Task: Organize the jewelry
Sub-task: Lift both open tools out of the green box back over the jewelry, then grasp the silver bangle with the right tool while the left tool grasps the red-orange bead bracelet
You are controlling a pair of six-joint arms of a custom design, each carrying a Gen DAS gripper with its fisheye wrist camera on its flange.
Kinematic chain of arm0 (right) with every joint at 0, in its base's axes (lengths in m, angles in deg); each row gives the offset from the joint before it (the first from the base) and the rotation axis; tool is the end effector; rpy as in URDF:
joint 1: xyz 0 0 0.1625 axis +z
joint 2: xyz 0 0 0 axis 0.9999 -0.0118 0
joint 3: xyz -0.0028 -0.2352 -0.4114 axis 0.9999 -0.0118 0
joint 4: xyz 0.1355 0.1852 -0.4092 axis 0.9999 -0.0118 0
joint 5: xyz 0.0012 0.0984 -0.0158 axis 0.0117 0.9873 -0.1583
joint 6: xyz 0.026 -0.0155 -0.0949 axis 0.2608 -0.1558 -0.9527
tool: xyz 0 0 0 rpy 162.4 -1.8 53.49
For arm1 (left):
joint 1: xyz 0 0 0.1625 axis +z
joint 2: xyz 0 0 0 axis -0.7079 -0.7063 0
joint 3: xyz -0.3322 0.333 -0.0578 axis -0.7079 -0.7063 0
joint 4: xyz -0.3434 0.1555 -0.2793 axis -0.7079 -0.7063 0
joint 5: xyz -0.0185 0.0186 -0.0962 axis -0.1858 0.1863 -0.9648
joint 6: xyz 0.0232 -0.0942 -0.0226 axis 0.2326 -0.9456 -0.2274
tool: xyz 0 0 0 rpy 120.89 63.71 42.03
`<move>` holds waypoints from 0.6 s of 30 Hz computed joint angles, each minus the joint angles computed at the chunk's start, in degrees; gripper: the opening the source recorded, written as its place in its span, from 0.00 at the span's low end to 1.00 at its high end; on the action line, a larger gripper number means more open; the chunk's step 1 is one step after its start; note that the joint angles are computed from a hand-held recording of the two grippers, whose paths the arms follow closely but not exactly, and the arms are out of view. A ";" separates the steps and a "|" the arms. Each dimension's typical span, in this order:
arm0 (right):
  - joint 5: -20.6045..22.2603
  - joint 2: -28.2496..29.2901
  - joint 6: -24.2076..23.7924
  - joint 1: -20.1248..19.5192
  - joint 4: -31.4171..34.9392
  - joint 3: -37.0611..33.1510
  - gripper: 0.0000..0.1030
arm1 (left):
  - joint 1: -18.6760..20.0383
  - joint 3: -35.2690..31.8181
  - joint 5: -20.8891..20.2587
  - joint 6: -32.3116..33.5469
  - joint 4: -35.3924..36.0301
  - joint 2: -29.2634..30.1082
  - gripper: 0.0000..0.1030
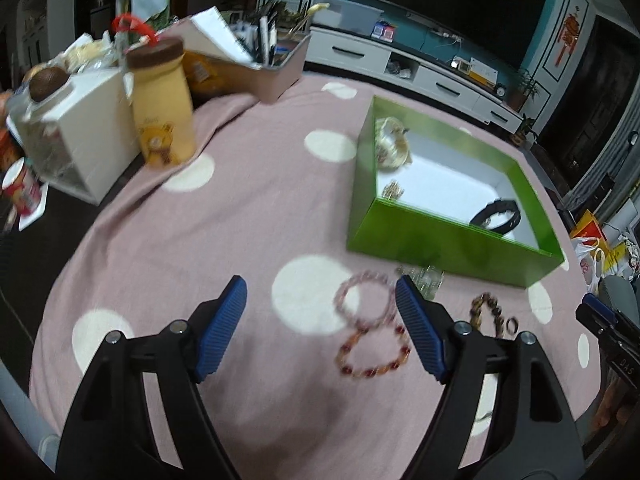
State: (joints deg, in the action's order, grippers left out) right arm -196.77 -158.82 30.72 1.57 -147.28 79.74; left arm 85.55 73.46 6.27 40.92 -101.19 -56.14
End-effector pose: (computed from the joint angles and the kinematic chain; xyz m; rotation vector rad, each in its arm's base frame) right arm 0.0871 -0.4205 0.4044 0.1124 -2.2570 1.0380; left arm -0.3882 -0.5844 0.0860 0.6394 2.5446 -0.6559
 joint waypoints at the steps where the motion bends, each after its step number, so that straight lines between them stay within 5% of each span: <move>1: -0.02 -0.02 0.20 0.19 0.27 0.20 0.47 | 0.03 0.63 -0.07 -0.41 0.24 -0.37 0.76; 9: 0.83 -0.28 1.73 0.40 3.57 2.38 0.47 | -0.51 3.94 -1.50 -0.37 1.06 -1.16 0.75; 18: 2.32 1.27 1.40 -0.31 6.17 3.69 0.47 | -1.10 3.37 -1.69 2.72 2.07 1.66 0.58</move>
State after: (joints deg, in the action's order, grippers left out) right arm -194.45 -157.55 32.12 1.27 -141.11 83.43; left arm 84.44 76.84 4.58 43.64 -99.12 -54.48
